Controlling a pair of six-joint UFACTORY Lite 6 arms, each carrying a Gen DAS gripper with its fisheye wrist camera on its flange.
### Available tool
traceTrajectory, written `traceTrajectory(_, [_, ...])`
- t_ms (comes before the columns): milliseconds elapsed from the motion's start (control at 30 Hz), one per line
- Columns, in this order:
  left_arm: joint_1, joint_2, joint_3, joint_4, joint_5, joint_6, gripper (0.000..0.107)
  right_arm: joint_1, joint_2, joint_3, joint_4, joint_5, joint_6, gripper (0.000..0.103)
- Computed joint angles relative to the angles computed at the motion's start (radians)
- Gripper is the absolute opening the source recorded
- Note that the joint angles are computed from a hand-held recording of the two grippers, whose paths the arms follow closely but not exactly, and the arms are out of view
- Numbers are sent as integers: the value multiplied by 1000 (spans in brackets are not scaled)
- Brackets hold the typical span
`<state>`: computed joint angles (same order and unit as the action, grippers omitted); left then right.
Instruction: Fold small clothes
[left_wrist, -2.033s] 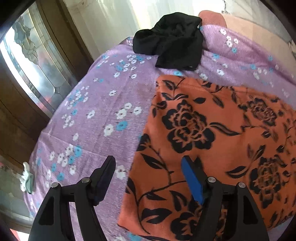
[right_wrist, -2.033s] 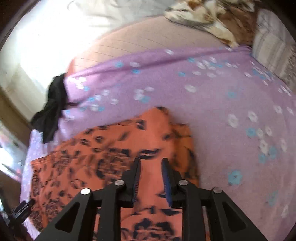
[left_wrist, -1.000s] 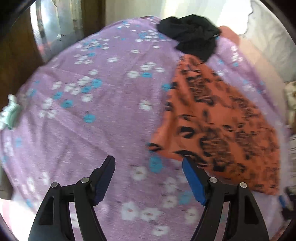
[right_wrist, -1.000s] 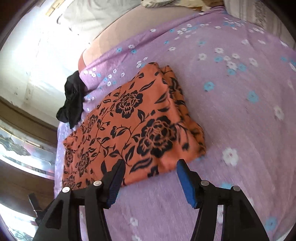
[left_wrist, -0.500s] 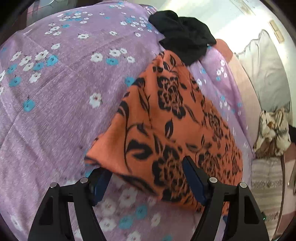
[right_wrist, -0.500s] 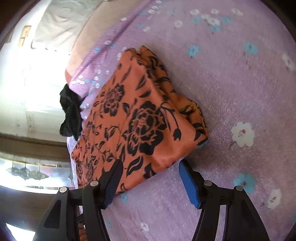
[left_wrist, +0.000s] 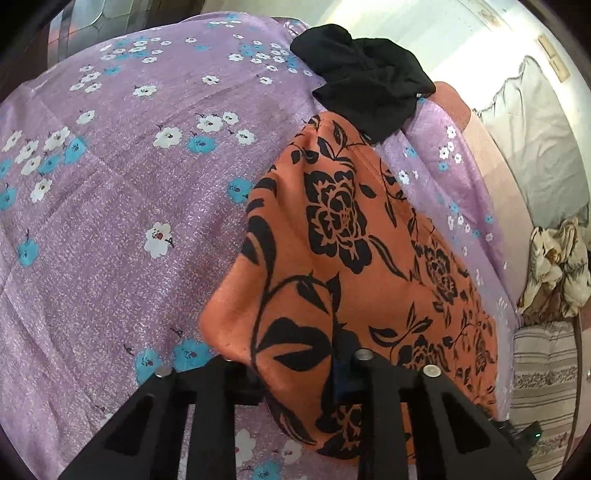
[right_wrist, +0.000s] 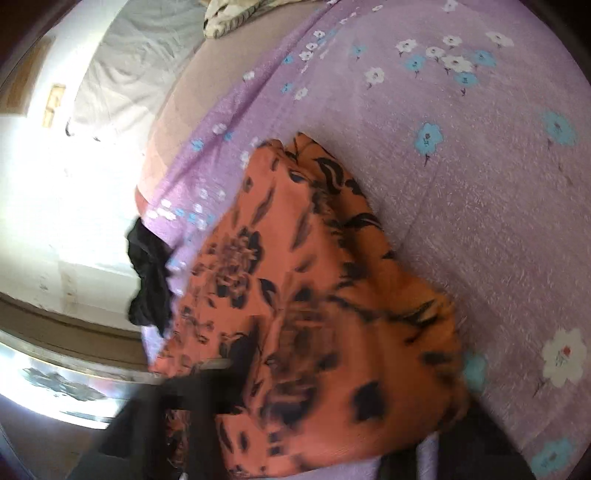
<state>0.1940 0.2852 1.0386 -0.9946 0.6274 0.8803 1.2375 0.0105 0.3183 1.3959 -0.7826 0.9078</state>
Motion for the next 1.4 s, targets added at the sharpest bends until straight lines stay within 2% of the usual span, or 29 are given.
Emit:
traceTrajectory(100, [-25,-65,-38,15,-42,6,19,1,0,73,136,-11,-233,19])
traceTrajectory(200, [-35,-159,-94,-6,-60,42,18,73,-27,162,349,-118,-531,18])
traceTrajectory(400, [66,-347,-198,57,70,76,17,274,-55,268,562,-357,-724,17])
traceTrajectory(500, [166,-425,-264,103,171,109,17,415,-62,287,672,-433,-696,17])
traceTrajectory(600, [187,-469,-338,175,151,127,18,532,-38,269,747,-417,-587,17])
traceTrajectory(700, [182,-517,-445,311,74,110,32,556,-8,198,743,-222,-437,18])
traceTrajectory(733, [214,-548,-470,291,75,149,42,559,0,154,699,-149,-332,19])
traceTrajectory(767, [237,-563,-469,300,91,157,47,575,5,116,663,-113,-228,22])
traceTrajectory(833, [310,-541,-422,289,174,210,48,633,-23,61,630,-140,-67,27])
traceTrajectory(900, [395,-488,-367,265,254,233,48,665,-30,77,679,-180,-75,41])
traceTrajectory(933, [437,-456,-336,253,296,237,48,680,-18,113,738,-222,-127,63])
traceTrajectory(967, [470,-433,-311,243,324,238,48,687,6,141,762,-252,-137,71])
traceTrajectory(1000, [500,-421,-292,231,333,241,48,684,29,165,774,-271,-158,71])
traceTrajectory(1033, [519,-440,-292,223,323,245,48,664,35,176,769,-268,-209,68])
traceTrajectory(1100, [559,-482,-287,181,277,270,48,601,36,229,813,-248,-402,27])
traceTrajectory(1133, [579,-490,-277,158,268,282,49,566,44,264,841,-248,-506,20])
traceTrajectory(1233, [613,-452,-241,122,233,311,57,514,83,406,906,-344,-737,19])
traceTrajectory(1400, [544,-298,-162,230,154,187,57,384,142,691,853,-475,-1122,19])
